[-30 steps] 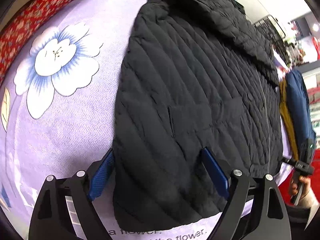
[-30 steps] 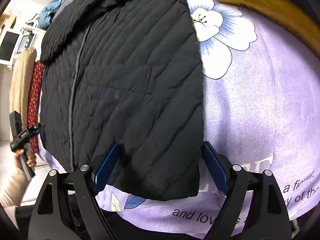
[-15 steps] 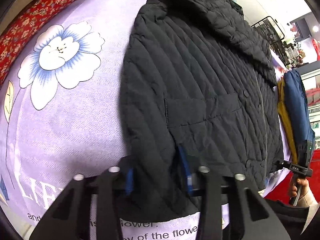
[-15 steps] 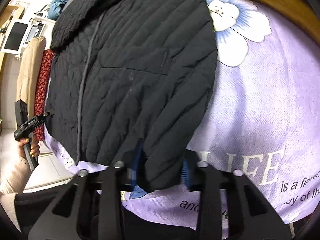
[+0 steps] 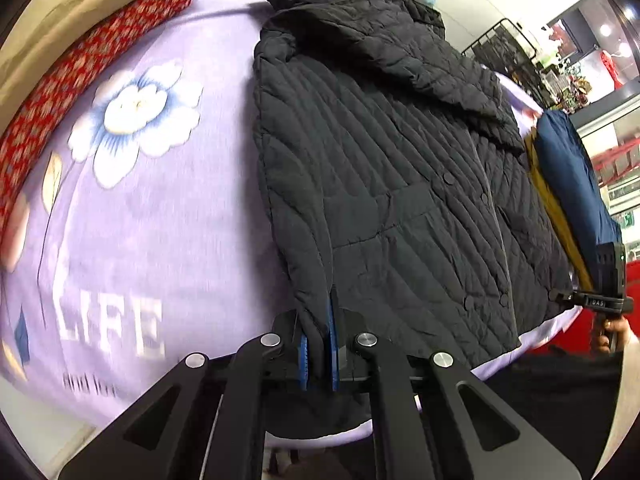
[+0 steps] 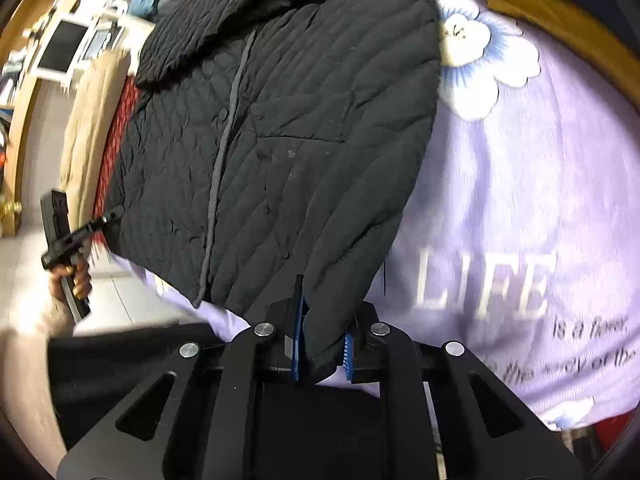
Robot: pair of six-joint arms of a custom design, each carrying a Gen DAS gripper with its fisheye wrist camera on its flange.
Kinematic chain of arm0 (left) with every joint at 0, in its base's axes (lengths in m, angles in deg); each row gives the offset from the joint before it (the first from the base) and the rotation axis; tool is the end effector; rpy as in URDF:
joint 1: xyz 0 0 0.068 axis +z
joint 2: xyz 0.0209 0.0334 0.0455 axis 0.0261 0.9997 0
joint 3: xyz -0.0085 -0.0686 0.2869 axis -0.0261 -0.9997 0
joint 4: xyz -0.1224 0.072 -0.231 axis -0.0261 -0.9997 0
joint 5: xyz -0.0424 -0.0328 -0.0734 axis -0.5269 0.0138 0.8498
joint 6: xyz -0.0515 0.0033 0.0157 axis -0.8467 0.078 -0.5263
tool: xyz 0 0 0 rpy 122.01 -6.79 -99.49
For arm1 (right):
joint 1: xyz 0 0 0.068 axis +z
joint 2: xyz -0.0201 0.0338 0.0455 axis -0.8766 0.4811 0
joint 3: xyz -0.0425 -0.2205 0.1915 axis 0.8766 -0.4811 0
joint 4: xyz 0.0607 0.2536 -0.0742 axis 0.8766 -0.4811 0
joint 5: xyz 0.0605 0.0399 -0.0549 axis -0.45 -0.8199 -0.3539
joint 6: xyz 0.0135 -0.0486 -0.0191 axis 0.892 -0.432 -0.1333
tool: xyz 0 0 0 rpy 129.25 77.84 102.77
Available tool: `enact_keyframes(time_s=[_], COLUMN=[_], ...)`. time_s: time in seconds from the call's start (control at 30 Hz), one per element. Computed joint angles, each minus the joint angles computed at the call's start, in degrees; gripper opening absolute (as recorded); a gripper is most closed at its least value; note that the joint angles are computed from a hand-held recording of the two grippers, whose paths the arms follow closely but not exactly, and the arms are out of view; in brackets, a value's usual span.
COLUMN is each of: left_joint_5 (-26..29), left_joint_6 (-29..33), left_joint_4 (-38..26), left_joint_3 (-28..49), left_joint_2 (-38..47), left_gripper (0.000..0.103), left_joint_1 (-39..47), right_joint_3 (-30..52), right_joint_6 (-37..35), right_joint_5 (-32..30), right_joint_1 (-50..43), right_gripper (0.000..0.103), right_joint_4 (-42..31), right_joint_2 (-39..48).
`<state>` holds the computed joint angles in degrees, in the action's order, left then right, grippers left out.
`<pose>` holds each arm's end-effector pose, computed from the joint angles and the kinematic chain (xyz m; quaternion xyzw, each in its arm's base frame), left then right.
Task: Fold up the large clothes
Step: 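Lift the hem with both grippers and fold it up toward the collar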
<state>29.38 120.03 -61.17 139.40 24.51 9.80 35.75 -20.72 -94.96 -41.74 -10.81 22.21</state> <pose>0.3847 0.0403 0.2563 0.2573 0.9387 -0.2220 0.0579 0.1854 0.0743 0.2586 0.2974 0.9264 0.2137 0.0876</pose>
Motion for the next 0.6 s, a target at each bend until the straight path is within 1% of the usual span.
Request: enact_keyframes(time_s=[0.07, 0.13, 0.23, 0.3, 0.33, 0.43, 0.5, 0.57, 0.6], left_joint_5=[-1.15, -1.88, -1.77, -1.97, -2.16, -0.3, 1.57, 3.73, 4.06], left_joint_6=[1.35, 1.95, -0.85, -3.97, -4.95, -6.71, -7.96, -10.01, -10.73], left_joint_4=[-0.78, -1.78, -1.62, -1.34, -1.22, -0.98, -0.31, -0.2, -0.08], left_joint_3=[-1.45, -2.65, -3.15, -0.87, -0.17, 3.67, 6.93, 13.15, 15.21], left_joint_2=[-0.94, -1.56, -1.69, -0.28, -0.01, 0.79, 1.65, 4.55, 5.54], left_gripper=[0.007, 0.007, 0.007, 0.007, 0.007, 0.007, 0.007, 0.007, 0.007], left_joint_1=[1.06, 2.16, 2.0, 0.37, -0.23, -2.7, -4.37, -6.86, -7.74], right_joint_3=[0.64, 0.62, -1.72, -2.8, -3.02, -1.8, 1.87, 6.98, 8.67], right_joint_6=[0.36, 2.2, 6.58, 7.37, 6.58, 0.27, -6.73, -13.15, -14.32], right_joint_5=[-0.26, -0.68, -1.05, -1.85, -2.57, -4.73, -5.05, -3.84, -3.21], right_joint_1=[2.64, 5.58, 7.58, 6.37, 5.13, 0.4, -3.82, -7.47, -7.96], right_gripper=[0.015, 0.015, 0.015, 0.015, 0.015, 0.015, 0.014, 0.014, 0.014], right_joint_4=[-2.2, -3.57, -3.96, -3.02, -2.29, -1.96, -2.08, -1.41, -0.49], right_joint_2=[-0.87, -1.88, -5.7, -6.71, -6.39, -4.55, -0.39, 5.24, 7.49])
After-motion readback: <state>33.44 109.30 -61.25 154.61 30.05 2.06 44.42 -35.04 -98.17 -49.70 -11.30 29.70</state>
